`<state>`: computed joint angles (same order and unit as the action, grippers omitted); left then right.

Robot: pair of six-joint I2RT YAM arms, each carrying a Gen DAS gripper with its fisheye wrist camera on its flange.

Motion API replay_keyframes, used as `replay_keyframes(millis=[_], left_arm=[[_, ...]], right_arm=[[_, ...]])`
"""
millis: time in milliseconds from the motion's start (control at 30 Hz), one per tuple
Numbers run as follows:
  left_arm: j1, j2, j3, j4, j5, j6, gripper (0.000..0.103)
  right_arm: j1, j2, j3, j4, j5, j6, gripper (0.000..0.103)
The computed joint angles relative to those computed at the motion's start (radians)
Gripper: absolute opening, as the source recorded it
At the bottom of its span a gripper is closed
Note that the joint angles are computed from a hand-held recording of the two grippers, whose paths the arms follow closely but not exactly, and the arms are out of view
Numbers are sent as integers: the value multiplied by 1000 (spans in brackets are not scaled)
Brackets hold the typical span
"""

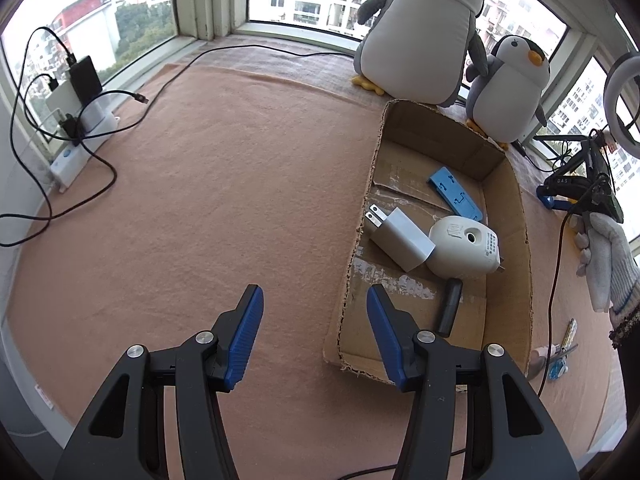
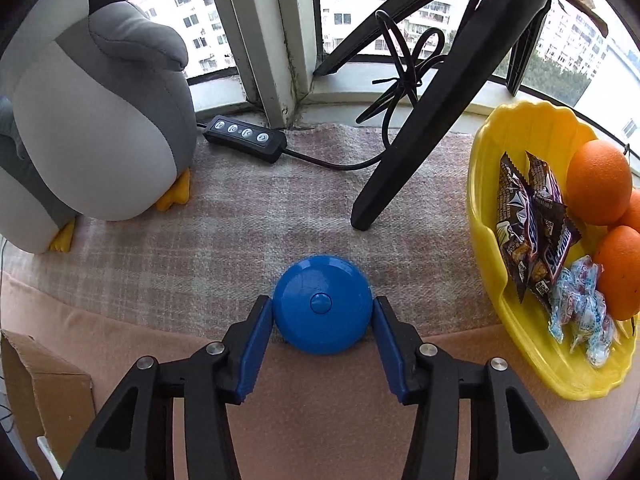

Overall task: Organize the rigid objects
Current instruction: 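Move the right gripper to the blue round disc and grasp it, then carry the blue disc with the right gripper into the box, release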

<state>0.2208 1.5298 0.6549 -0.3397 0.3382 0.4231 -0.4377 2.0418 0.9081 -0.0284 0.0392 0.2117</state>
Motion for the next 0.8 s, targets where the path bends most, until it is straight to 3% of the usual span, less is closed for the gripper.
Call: replay_keyframes(millis=[300,433,667,800], left_arm=[[10,21,-2,15,5,7,53],[9,27,0,23,11,10,53],[6,40,4,34,18,21,53],[-3,48,3,41,25,25,53]], right_arm=[[53,-121,-147,71,27,6,46],[62,-204,-234,98,-8,1,46],[135,-506,-425,55,-19,-6,46],[220,-758,-525,-41,-8,20,46]])
